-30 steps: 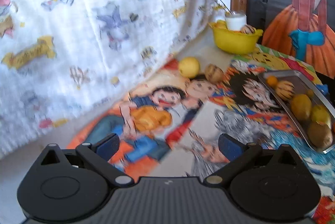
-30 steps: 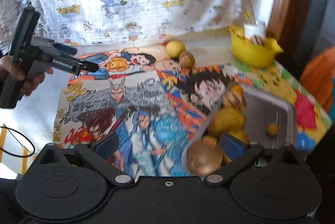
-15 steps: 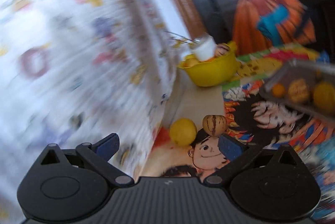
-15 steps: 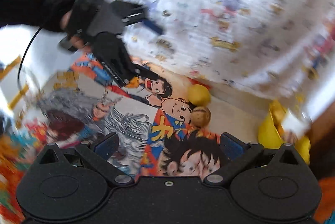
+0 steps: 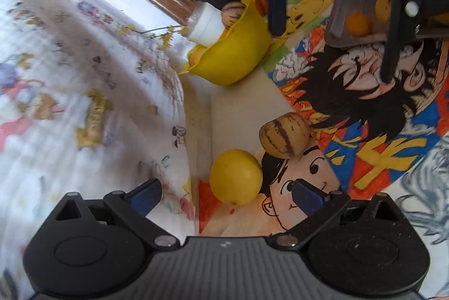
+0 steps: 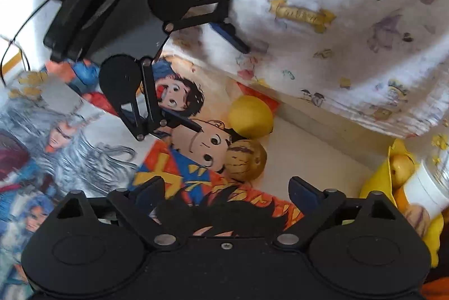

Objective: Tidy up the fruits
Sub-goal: 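Move the left tool to the yellow lemon while the right tool approaches another striped pepino, then grasp the yellow lemon with the left tool while the right tool grasps the striped pepino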

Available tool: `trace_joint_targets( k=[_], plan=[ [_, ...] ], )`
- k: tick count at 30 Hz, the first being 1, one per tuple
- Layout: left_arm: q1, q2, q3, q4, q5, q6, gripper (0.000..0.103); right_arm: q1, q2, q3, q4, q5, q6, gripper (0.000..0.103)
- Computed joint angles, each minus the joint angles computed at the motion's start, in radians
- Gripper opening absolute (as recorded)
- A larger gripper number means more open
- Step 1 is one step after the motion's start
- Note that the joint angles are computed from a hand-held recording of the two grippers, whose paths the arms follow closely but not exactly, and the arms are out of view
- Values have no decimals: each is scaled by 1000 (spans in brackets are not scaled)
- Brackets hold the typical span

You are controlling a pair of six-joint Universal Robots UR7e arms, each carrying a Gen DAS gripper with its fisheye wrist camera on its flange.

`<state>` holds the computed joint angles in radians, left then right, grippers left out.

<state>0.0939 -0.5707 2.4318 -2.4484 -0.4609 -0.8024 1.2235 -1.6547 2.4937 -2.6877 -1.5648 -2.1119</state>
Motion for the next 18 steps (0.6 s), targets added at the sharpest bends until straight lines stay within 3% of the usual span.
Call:
trace_joint_targets(
  k=[6,10,18],
  plan=[
    [63,13,18,-168,12,210,94,44,134,-44,-65,-49,1,86],
    [99,9,6,-171,27,246,90,65,203,-65,-105,-70,23,81],
    [153,21,10,-350,22,441,84,80,274,-70,-167,-82,13,75]
  ],
)
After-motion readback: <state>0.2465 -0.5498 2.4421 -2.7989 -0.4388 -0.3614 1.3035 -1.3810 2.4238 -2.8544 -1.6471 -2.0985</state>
